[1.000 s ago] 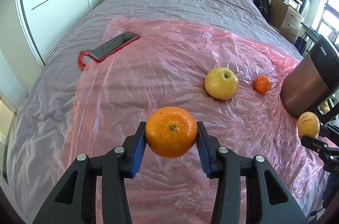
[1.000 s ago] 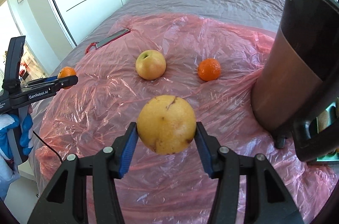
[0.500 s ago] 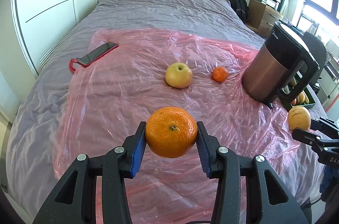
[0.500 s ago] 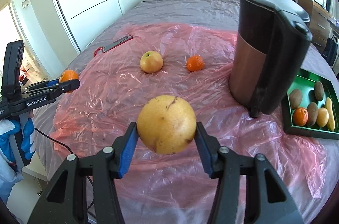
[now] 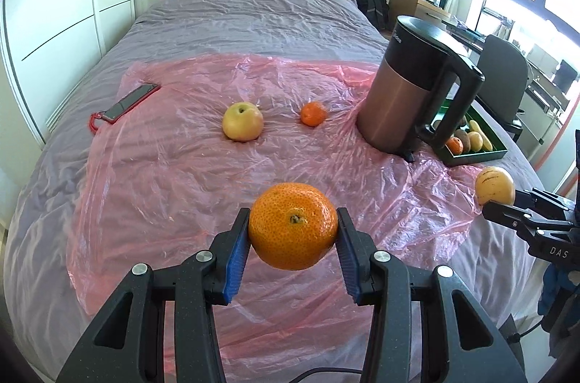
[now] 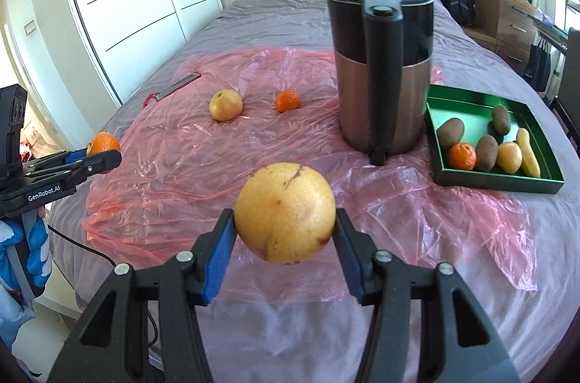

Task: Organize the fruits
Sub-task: 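Carry the yellow fruit and tangerine over the green tray with both tools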

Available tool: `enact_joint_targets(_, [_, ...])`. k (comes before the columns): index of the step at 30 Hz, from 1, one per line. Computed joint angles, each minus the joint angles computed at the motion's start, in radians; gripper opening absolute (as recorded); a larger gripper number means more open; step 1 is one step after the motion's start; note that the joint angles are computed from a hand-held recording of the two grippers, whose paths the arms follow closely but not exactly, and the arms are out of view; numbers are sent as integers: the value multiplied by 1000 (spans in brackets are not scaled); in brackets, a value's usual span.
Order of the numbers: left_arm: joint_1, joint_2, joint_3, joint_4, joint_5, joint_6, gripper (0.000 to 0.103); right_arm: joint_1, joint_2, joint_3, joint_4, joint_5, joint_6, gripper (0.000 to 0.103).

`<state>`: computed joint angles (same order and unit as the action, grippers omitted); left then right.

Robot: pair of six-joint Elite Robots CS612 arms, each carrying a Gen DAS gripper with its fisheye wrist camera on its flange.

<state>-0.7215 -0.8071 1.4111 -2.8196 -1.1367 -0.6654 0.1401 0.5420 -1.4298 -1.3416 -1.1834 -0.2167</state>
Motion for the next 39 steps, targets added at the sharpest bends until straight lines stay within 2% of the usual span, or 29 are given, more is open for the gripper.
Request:
enact_joint_targets(12, [-33, 49, -108, 31, -55, 88, 40, -59, 33, -64, -2, -18, 70, 32])
enact_joint_targets(25, [-55, 142, -311, 118, -130, 202, 40, -121, 35, -51, -47, -37, 142, 32])
enact_joint_targets(31, [-62, 202, -445, 173, -162, 258, 40, -147, 18, -10, -95, -47, 164, 32])
enact_joint_targets(39, [-64, 334, -718, 309, -214, 317, 40, -179, -16, 85, -175, -67, 190, 32])
